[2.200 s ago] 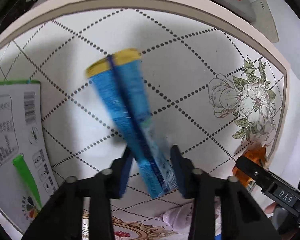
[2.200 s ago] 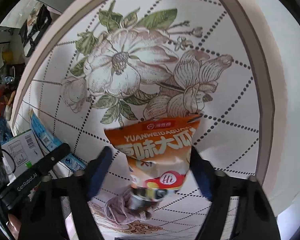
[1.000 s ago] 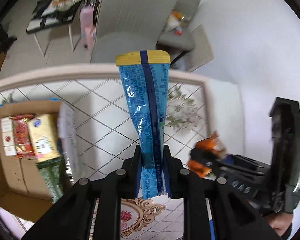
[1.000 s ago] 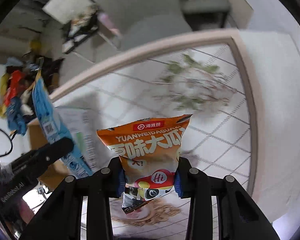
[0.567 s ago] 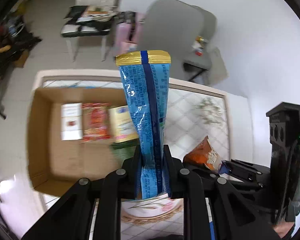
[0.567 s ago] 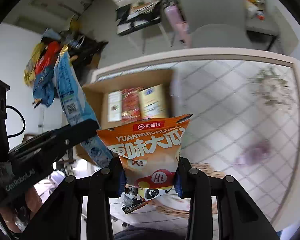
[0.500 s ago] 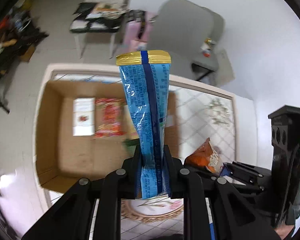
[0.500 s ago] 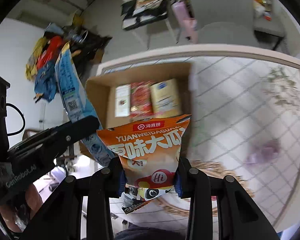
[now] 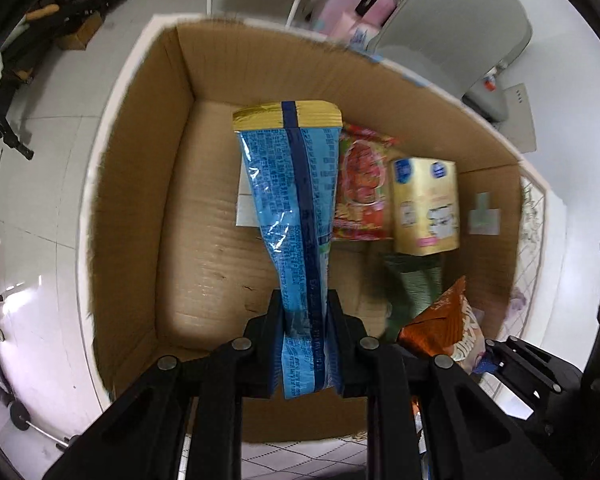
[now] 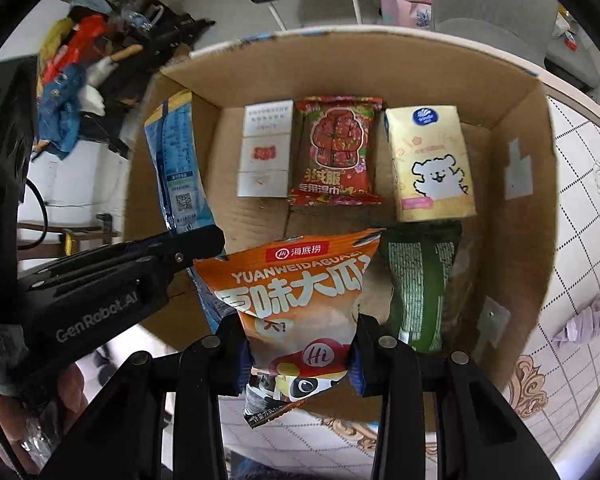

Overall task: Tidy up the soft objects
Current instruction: 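Carry both bags into the box and open both tools, then grasp the lilac cloth with the right tool and lift it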

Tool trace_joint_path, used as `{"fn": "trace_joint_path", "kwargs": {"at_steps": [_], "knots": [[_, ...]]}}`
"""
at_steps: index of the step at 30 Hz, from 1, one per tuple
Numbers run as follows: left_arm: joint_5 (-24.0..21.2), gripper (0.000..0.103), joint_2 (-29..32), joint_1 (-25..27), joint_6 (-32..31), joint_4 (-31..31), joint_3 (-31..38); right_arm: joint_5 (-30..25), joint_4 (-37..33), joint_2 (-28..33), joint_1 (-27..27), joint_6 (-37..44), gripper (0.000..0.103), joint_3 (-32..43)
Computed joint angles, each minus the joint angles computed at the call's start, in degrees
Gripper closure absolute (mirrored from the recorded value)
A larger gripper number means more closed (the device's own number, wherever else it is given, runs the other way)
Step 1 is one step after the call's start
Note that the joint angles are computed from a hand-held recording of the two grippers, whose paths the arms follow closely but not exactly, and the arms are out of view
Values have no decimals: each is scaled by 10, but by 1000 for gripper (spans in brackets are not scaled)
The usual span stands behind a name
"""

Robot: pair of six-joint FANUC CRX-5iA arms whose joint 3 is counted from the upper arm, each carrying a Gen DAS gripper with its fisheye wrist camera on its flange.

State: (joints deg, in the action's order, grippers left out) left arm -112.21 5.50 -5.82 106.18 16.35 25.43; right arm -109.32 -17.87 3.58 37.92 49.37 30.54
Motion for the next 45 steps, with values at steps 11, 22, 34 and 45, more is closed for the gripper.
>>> {"fn": "trace_joint_path", "kwargs": {"at_steps": [11, 22, 34, 45], "knots": [[-21, 85, 22, -14, -1, -32, -5, 11, -2, 19, 2, 9, 61, -39], [-43, 57, 19, -43, -8, -79, 72, 4, 50, 3, 10, 15, 14, -35], [-57, 6, -22, -80, -20, -134, 137, -19, 192, -67, 96, -27, 7, -42], [-72, 3, -7, -155, 21, -211, 240, -29, 183, -120, 85, -67, 7, -21]]}}
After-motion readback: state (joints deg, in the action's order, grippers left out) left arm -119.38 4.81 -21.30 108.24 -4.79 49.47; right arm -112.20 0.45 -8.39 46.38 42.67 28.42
